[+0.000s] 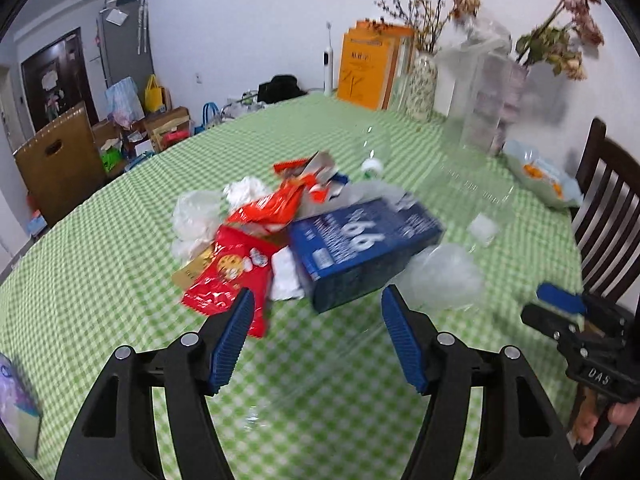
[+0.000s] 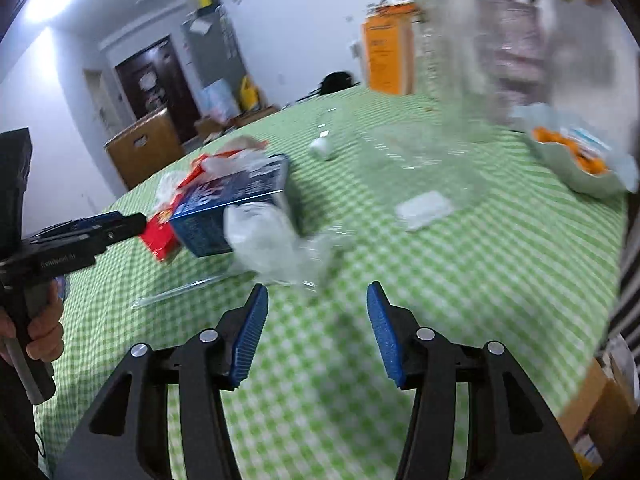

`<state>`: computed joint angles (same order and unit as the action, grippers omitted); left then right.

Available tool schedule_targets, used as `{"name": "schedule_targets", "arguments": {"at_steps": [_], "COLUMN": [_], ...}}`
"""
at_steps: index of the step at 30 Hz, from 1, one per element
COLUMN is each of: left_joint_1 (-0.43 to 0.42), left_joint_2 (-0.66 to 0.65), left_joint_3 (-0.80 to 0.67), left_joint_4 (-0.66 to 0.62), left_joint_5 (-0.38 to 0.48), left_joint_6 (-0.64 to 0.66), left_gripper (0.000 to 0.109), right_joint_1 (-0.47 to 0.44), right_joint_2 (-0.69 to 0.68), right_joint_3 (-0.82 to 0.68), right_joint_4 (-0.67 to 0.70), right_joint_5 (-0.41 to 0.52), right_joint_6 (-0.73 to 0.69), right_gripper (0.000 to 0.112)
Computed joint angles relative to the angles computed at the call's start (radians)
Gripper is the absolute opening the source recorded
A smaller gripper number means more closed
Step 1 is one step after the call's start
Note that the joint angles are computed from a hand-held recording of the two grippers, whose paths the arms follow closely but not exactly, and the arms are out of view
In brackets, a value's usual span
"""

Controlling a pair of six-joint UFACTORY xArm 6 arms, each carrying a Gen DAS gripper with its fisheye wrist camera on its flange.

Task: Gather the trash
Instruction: 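Move both tools back over the table, then grasp a clear plastic cup with the right tool while the left tool grasps the blue box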

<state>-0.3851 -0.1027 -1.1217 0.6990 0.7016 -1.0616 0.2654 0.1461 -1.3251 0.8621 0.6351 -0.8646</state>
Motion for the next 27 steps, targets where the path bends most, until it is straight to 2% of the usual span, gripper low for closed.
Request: {"name": "schedule_targets", "arguments": {"at_steps": [3,9,11,12,13,15,18,23,27], "left_joint_1": [0.022,0.064,0.071,0.076,0.079,0.088,0.1,0.092,0.087], "left_joint_2": [-0.004,-0.019,-0.017,-0.016,-0.008,-0.001,0.039,0.104,0.151], "left_joint_3": [0.021,0.069,0.078,0.084,0.082,0.086,0.064,0.002,-0.024], "left_joint_4": [-0.024,-0.063,-0.072,-0.09,-0.103,-0.115,-0.13,-0.097,-0.136], "left_joint_5": [-0.025,-0.105,-0.123,-0.138,-0.146,-0.17,-0.204,-0.214,-0.269], "left_joint_6": [0.035,0.07,0.081,0.1,0.114,0.132,0.155,0.133,0.124], "left_gripper": [0.063,0.063,0.063,0.063,0.063,0.063,0.063,0.063,0.054], "right_joint_1": [0.041,0.102,0.11,0.107,0.1,0.089,0.067,0.004,-0.033], "right_joint_2": [0.04,0.115,0.172,0.2,0.209,0.191,0.125,0.023,-0.004], "right_joint_3": [-0.047,-0.143,-0.205,-0.242,-0.26,-0.251,-0.201,-0.131,-0.097], "right_joint_4": [-0.053,-0.142,-0.198,-0.231,-0.235,-0.184,-0.128,-0.039,-0.038], "right_joint_5": [-0.009,-0.038,-0.013,0.026,0.057,0.074,0.041,0.007,-0.01], "right_joint_6": [0.023,0.053,0.099,0.134,0.154,0.13,0.094,0.048,0.059], "right_gripper": [0.059,0.059,0.052,0.03,0.021,0.017,0.015,0.015,0.015]}}
